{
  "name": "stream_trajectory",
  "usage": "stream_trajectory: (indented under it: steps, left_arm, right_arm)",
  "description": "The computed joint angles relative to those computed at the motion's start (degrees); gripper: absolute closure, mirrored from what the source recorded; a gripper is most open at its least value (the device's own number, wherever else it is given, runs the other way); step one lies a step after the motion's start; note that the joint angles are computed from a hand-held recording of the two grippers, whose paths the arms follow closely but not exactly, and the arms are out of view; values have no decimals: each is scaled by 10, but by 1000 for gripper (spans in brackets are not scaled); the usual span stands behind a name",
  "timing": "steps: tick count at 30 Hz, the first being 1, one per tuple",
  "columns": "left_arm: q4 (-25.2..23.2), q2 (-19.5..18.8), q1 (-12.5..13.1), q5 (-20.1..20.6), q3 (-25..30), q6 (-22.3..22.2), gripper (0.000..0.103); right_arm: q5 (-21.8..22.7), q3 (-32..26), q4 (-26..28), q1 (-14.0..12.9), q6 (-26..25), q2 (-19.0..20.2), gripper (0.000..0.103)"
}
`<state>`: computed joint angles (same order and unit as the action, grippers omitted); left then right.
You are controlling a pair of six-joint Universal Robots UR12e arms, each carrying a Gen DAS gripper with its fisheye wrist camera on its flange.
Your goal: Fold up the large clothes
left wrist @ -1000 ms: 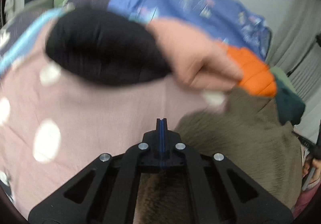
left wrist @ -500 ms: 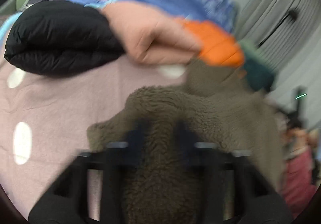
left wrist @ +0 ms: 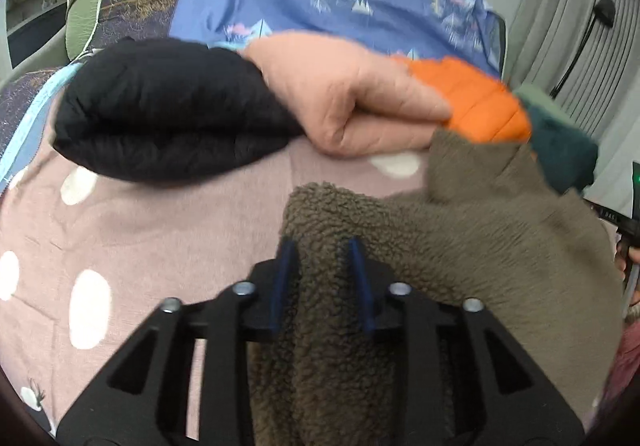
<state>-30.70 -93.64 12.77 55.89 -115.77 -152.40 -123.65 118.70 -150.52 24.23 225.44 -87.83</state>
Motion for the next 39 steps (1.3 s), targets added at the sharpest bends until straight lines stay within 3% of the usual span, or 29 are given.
stream_trajectory:
  steps: [3, 5, 7, 9, 11, 13, 14, 18, 23, 25, 28, 31, 34, 35, 39]
  left_arm:
    - [19, 24, 8, -33, -6, -11, 72]
    - [8, 42, 13, -93, -10, 1, 70]
    - [-32, 57, -3, -111, -10, 28, 64]
    - [-53, 57, -35, -74, -6, 40, 61]
    - [-45, 48, -78, 15, -11, 55, 53]
    - [-25, 21, -110, 104, -17, 63, 50]
    - [0, 12, -115, 115, -25, 56, 49]
    - [5, 18, -112, 110, -27, 59, 50]
    - [-23, 27, -99, 80, -22, 57, 50]
    - [-56, 43, -80, 39, -18, 59, 51]
    - [-50, 53, -72, -4, -20, 71, 51]
    - [-45, 45, -86, 42, -10, 53, 51]
    - [-69, 7, -106, 97, 4, 33, 47]
    - [-42, -1, -104, 87, -6, 35, 47]
    - [-35, 4, -107, 95, -9, 35, 46]
  right_arm:
    - [-6, -4, -49, 20, -33, -14, 98]
    - [46, -8, -115, 32, -72, -11, 97]
    - [104, -21, -158, 44, -106, 6, 94]
    - [126, -39, -153, 55, -120, 27, 92]
    - [87, -63, -76, 66, -118, 60, 90]
    - [105, -58, -46, 50, -102, 85, 88]
    - [137, -45, -66, 36, -82, 85, 88]
    - [180, -25, -110, 20, -58, 68, 89]
    - [137, -48, -57, 36, -72, 66, 88]
    - [117, -54, -47, 46, -55, 58, 86]
    - [116, -67, -100, 58, -88, 62, 86]
    - [132, -88, -107, 63, -102, 80, 86]
    - [179, -99, -39, 47, -77, 113, 86]
    - [168, -94, -56, 47, -78, 123, 86]
    - [140, -107, -33, 56, -83, 124, 86]
